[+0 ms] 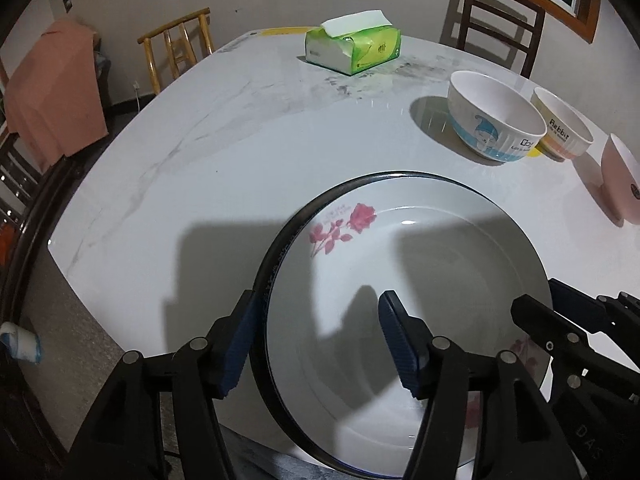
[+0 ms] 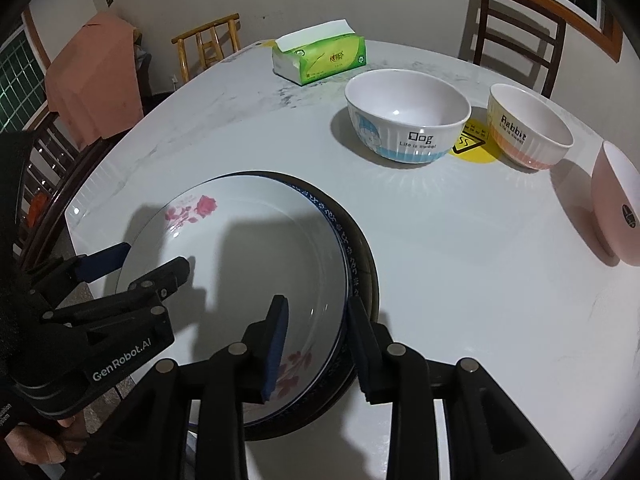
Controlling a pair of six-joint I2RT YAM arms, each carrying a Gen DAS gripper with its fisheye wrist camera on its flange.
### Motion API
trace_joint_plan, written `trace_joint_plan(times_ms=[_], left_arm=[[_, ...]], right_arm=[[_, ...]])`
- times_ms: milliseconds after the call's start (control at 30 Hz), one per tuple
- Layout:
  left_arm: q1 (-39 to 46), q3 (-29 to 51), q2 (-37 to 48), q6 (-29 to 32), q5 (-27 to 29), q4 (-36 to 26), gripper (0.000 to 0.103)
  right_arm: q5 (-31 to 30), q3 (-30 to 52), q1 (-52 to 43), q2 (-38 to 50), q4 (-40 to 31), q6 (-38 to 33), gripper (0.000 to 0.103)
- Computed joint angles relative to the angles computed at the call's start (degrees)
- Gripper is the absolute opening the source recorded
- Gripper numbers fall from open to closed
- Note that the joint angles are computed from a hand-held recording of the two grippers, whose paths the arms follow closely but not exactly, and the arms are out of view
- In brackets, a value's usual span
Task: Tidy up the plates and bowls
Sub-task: 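Lower the pink-flower plate onto the stack and open the left gripper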
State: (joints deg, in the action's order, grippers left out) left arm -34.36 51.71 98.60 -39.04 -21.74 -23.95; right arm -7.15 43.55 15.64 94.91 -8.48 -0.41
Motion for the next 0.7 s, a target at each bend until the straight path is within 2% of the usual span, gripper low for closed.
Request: trace_joint_plan(times_ms=[233,500,700], left_arm=[[-0.58,-0.9,-1.67,-0.13,-1.5,0.18,0.059],[-2.61,-1.68,-5.42,-1.39,-4.62,0.44,0.061],[-4.73,0.23,-5.15,-1.92,-5.57,-0.8,0.065]], right_arm=[[0.46,-0.47,0.61,-0.84,-0.03,-0.68,0.037],[1.42,-2.19,0.13,-3.93,0.9,-0.86,0.037],[2.12,-4.11,-2.32,-7.58,0.56,-1.74,0.037]])
